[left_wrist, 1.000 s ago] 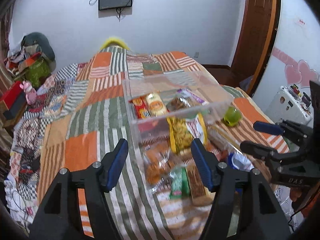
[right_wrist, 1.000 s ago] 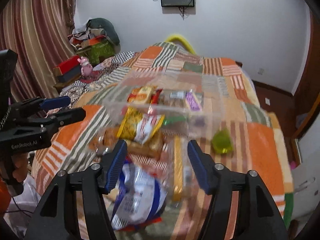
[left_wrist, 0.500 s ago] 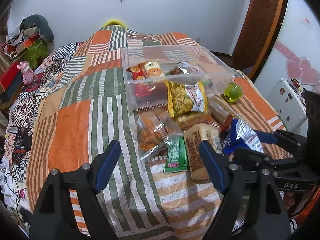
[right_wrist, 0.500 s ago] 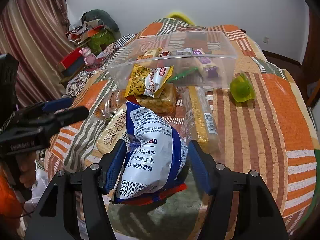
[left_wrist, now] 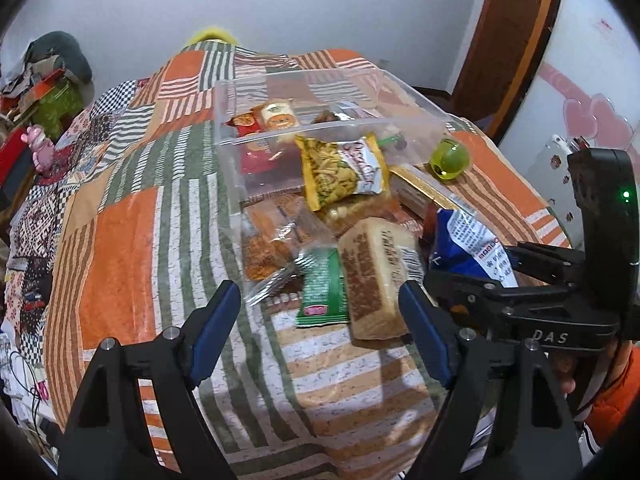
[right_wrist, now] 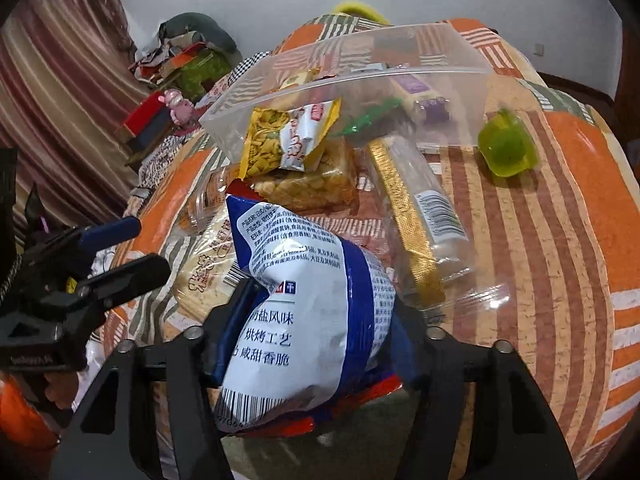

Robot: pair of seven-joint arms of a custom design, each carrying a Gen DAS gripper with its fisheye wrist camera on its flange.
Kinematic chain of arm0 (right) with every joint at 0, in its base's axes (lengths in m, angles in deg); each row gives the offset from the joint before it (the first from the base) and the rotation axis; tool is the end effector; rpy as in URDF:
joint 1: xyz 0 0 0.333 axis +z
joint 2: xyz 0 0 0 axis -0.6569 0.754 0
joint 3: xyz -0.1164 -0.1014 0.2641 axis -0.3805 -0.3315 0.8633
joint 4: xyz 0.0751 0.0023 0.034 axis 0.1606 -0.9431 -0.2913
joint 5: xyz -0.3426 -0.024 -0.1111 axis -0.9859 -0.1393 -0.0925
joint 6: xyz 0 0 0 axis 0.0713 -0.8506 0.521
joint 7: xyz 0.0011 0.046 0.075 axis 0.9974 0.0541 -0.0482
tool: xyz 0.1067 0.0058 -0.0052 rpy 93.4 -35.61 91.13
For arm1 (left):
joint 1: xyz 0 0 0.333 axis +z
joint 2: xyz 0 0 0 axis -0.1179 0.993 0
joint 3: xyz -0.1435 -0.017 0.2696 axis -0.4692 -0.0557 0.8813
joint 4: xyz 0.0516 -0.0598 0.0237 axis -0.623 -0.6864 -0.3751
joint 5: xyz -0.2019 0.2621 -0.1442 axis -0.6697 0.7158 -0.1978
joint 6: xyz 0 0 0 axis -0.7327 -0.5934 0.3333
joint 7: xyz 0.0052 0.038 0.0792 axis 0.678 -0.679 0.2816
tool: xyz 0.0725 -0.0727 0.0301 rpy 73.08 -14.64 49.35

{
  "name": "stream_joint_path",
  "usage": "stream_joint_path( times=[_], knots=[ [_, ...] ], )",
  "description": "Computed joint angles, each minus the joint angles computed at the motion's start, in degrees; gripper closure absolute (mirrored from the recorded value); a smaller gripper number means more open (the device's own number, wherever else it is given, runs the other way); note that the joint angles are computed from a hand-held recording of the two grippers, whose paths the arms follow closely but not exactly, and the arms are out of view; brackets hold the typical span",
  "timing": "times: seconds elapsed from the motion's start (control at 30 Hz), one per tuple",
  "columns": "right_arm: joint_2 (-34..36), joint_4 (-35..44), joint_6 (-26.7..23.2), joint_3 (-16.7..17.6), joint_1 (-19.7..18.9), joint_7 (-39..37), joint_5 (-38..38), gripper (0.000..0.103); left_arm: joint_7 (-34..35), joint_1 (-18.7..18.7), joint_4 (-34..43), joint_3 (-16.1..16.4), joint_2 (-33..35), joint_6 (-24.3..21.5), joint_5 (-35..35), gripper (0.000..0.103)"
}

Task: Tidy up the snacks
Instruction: 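Grasp the square bread pack with the left tool while the right tool grasps the white-blue biscuit bag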

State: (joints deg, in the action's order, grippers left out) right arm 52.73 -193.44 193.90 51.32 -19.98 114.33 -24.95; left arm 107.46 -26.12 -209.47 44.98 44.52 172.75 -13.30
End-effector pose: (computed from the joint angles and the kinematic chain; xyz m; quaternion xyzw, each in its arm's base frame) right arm 0.4970 0.3160 0.3110 -0.7123 0.6166 -0.0496 0.3315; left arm 0.4953 -0.2935 0.3421 -0.5596 0.7660 -0.2842 0.1387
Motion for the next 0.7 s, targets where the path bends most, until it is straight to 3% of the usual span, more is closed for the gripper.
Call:
stream_joint_path(
  times=[0.07,0.17,0.2,0.27,0.33,0.37,0.43,0.5,0.63,0.7],
  knots=[
    [-1.2,-1.4,0.7,-2.8,2.7,1.0,-0.3,0.05,2.1,1.6,0.8,-2.6,0.6,-0.9,-1.7,0.021],
    [-3.7,-4.6,2.9,-3.6,3.6,1.5,-0.9,0.051,4.0,1.9,2.5,-4.1,1.8,-2.6,-3.2,0.021],
    [-4.4,-5.5,3.8,-2.5,2.4,1.1,-0.8,0.051,5.1,2.3,3.1,-5.0,2.3,-3.2,-4.0,0.021],
    [-6.2,-7.9,5.6,3.0,-3.4,1.0,-1.6,0.051,8.7,4.3,5.1,-8.3,4.2,-5.1,-7.1,0.021],
    [-7.8,-9.3,6.0,4.5,-5.4,1.7,-2.6,0.051,9.6,3.6,6.8,-8.4,5.6,-6.6,-8.5,0.021],
    [-9.0,-10.5,6.6,4.5,-5.8,2.1,-3.0,0.051,9.6,2.7,8.1,-8.0,6.6,-7.3,-8.7,0.021],
    [-10.4,-11.3,6.7,1.2,-3.0,2.7,-3.2,0.051,8.9,0.5,9.7,-6.4,7.9,-7.9,-8.1,0.021],
    [-11.0,-11.8,7.1,1.6,-4.2,3.7,-4.4,0.051,6.4,-2.8,11.9,-3.3,9.3,-9.4,-5.9,0.021],
    [-11.3,-11.7,6.7,-5.1,2.0,4.0,-3.5,0.051,-3.2,-10.3,15.0,4.9,11.7,-10.0,2.5,0.021],
    [-11.0,-11.6,6.7,-3.2,-0.1,4.8,-4.1,0.051,-6.4,-10.7,15.1,5.9,12.1,-8.6,5.3,0.024]
  ],
)
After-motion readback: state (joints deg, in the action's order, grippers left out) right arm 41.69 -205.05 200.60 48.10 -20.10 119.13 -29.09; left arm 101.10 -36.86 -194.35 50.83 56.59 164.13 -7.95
